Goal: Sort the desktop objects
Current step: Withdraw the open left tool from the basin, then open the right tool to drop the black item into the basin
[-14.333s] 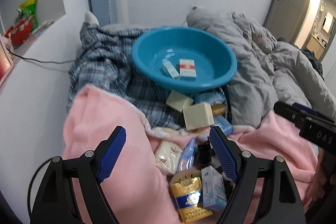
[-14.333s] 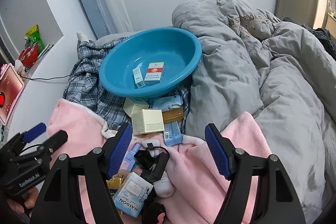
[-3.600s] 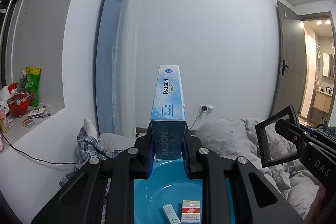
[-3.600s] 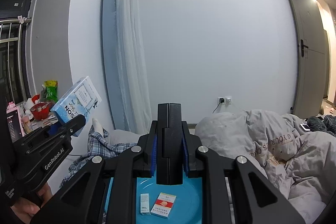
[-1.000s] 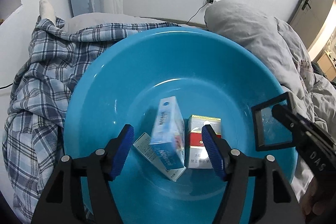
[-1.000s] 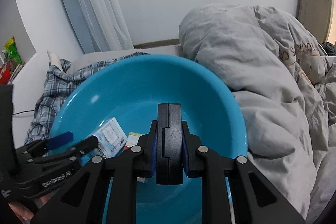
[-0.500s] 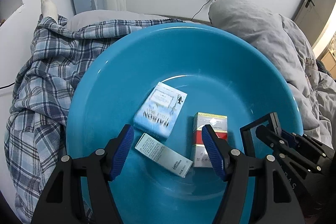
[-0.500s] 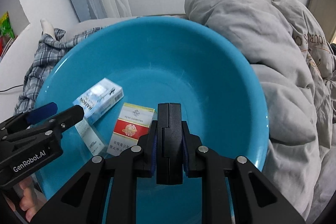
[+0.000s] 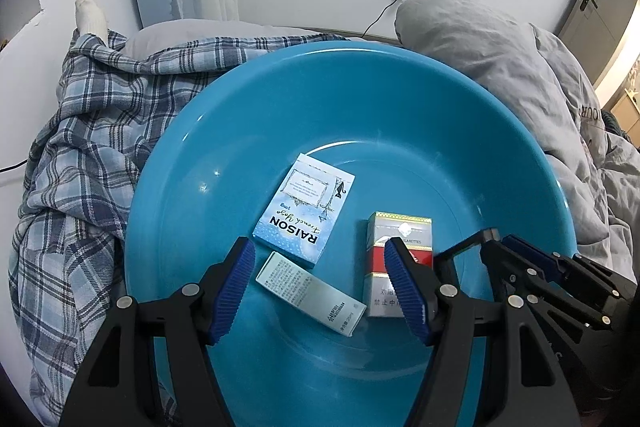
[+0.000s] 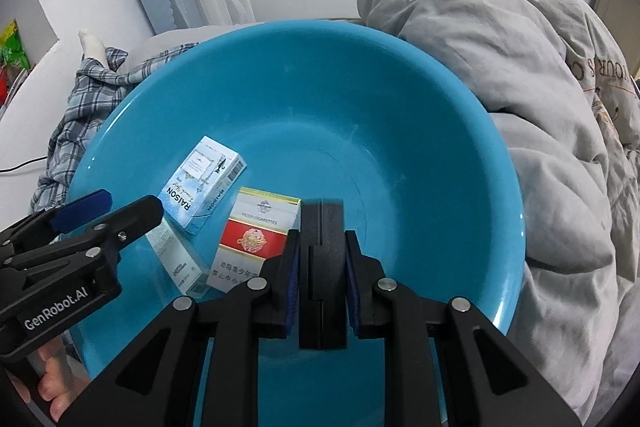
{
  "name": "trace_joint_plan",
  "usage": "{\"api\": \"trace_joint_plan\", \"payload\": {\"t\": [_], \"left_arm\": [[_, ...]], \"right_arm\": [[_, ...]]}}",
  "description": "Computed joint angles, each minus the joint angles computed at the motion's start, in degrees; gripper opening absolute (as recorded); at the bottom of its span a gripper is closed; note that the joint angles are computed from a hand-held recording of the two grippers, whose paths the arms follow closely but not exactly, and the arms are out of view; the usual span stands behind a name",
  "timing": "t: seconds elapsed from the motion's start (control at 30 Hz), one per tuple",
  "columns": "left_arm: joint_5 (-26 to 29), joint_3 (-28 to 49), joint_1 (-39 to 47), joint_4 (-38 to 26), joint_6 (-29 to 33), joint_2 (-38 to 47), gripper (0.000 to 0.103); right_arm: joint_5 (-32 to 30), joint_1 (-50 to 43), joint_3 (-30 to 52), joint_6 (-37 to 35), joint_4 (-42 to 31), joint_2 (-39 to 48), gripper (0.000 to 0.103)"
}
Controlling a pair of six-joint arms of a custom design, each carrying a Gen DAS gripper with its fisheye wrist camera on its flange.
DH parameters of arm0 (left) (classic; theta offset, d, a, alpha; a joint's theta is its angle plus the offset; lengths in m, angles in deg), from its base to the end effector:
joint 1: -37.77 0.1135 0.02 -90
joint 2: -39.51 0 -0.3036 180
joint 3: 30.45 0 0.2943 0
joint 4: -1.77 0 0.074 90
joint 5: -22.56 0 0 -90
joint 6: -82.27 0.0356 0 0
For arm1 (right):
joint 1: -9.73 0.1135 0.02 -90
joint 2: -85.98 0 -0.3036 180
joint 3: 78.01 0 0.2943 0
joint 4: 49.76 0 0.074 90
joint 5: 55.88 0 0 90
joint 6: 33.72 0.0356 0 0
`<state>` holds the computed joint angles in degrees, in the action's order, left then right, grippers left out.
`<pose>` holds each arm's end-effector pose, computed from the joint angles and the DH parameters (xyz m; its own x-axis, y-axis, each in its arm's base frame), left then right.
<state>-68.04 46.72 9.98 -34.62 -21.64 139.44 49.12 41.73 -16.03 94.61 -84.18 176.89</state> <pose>0.3540 -0.1861 0.2046 -0.8482 0.1753 -0.4999 0.2653 0.9573 -0.1145 0.2856 0.1676 0.1778 -0.8510 0.1746 -0.4953 0.1458 0.9846 0.0967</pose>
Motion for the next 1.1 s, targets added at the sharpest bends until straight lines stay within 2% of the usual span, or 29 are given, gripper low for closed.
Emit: {"api": "trace_joint_plan", "payload": {"t": [0.47,0.63,0.7,0.73,0.87,0.97,1.03,1.1], "left_arm": [[0.2,-0.3,-0.4,0.0,0.2,0.0,0.069],[0.5,-0.2,-0.7,-0.6,0.5,-0.1,0.069],[1.2,-0.5,-1.1,-1.0,0.2,-0.5,0.069],[1.5,-0.7,-1.3,-1.1,-0.1,-0.8,0.069],[0.3,-3.0,-2.2,0.1,-2.4,-2.6,0.069],[-4.9,-3.7,-3.9,0.2,-2.5,-3.5,0.069],[-7.4,-4.5,-5.1,0.2,-3.1,-3.8,0.069],[-6.2,-4.9,-5.8,-1.1,-3.0,-3.7,0.069]], "right_arm": [[0.5,-0.1,-0.1,0.2,0.0,-0.4,0.019],[0.6,-0.3,-0.1,0.7,-0.2,-0.6,0.031],[0.7,-0.3,-0.1,0.7,-0.1,-0.9,0.041],[0.9,-0.2,-0.2,0.7,0.0,-1.1,0.043],[0.6,0.0,0.1,2.1,-0.8,-2.6,0.043],[2.2,0.4,0.0,3.8,-0.8,-4.1,0.044],[4.5,1.0,0.4,5.4,-1.7,-4.8,0.052],[8.1,2.1,0.7,6.6,-2.4,-5.4,0.063]]}}
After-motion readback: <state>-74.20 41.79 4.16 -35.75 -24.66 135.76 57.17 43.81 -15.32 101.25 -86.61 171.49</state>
